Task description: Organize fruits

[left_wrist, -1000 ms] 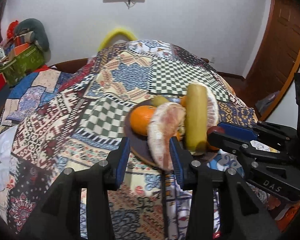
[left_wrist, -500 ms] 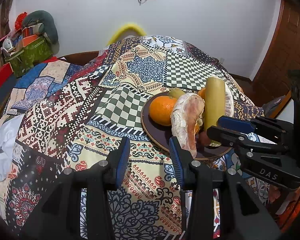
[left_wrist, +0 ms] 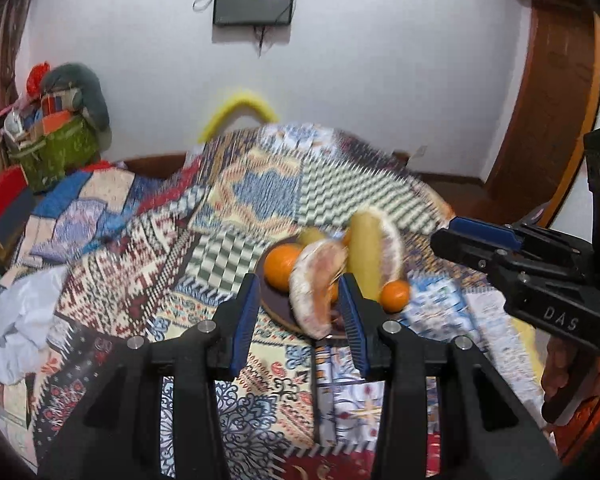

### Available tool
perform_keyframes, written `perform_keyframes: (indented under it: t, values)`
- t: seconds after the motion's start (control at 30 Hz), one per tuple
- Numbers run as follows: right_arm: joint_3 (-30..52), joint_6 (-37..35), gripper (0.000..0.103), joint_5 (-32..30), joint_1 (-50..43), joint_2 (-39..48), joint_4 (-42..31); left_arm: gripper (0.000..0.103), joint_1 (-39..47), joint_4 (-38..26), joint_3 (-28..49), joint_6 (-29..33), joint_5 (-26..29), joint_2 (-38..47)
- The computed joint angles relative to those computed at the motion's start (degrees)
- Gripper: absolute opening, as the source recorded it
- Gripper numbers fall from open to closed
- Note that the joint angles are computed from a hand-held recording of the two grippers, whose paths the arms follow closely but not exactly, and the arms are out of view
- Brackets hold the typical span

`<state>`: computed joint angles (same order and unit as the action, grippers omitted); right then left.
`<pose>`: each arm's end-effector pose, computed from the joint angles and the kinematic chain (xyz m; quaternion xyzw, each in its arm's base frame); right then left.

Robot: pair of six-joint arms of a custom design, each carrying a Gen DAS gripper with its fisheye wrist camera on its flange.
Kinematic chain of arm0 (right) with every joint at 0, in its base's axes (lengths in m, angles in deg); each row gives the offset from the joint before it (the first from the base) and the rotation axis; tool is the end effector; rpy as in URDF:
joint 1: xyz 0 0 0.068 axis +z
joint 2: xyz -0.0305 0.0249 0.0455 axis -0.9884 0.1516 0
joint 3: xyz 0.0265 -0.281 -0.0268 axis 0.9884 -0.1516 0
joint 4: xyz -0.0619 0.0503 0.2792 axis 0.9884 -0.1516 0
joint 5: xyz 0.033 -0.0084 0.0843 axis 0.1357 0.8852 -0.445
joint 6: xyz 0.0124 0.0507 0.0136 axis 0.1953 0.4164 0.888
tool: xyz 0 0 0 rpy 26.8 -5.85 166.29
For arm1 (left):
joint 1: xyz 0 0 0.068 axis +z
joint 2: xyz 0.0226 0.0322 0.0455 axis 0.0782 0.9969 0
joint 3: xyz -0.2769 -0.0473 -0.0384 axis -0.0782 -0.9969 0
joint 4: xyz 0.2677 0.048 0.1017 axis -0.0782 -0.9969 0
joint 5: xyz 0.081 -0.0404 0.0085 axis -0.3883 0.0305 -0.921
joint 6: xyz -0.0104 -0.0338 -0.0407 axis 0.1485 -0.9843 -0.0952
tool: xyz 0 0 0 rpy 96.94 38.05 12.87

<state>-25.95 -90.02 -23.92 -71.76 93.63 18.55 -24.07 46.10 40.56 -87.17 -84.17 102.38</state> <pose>0.3132 0.0629 0.1497 -0.1510 0.8768 0.1573 0.4286 0.3012 -0.1581 0.1357 0.0895 0.8949 -0.0927 0.4272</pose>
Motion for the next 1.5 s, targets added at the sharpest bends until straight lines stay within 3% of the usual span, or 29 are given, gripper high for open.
perform_keyframes:
  t: [0.23, 0.4, 0.5, 0.63, 0.7, 0.97, 1.5]
  values:
    - [-7.96, 1.52, 0.032, 0.8, -1.63, -23.46, -4.98, 0.04, -7.11, -4.1, -6.47, -0.26, -7.75, -19.53]
    - [-11.78, 3.46, 0.041, 1.89, -1.41, -40.06, -10.11, 0.041, -14.17, -8.83, -8.68, -0.45, -15.49, -31.91]
    - [-13.2, 4.29, 0.049, 3.52, -0.17, -49.18, -14.2, 0.043, -18.73, -10.9, -9.62, -0.82, -21.19, -37.33]
    - [-14.61, 5.59, 0.072, 8.54, 3.44, -58.36, -18.35, 0.053, -24.03, -12.78, -10.97, -1.04, -27.03, -43.03]
    - [-15.36, 6.42, 0.079, 11.77, 5.95, -62.19, -20.0, 0.057, -26.77, -13.53, -11.47, -1.01, -30.59, -45.19]
    - [-17.01, 6.87, 0.102, 20.77, 12.38, -64.78, -19.69, 0.084, -32.66, -15.4, -12.84, -1.34, -38.04, -49.57]
    - [-18.86, 8.68, 0.103, 25.72, 15.41, -72.88, -25.69, 0.1, -37.75, -15.94, -13.35, -3.19, -43.31, -50.0]
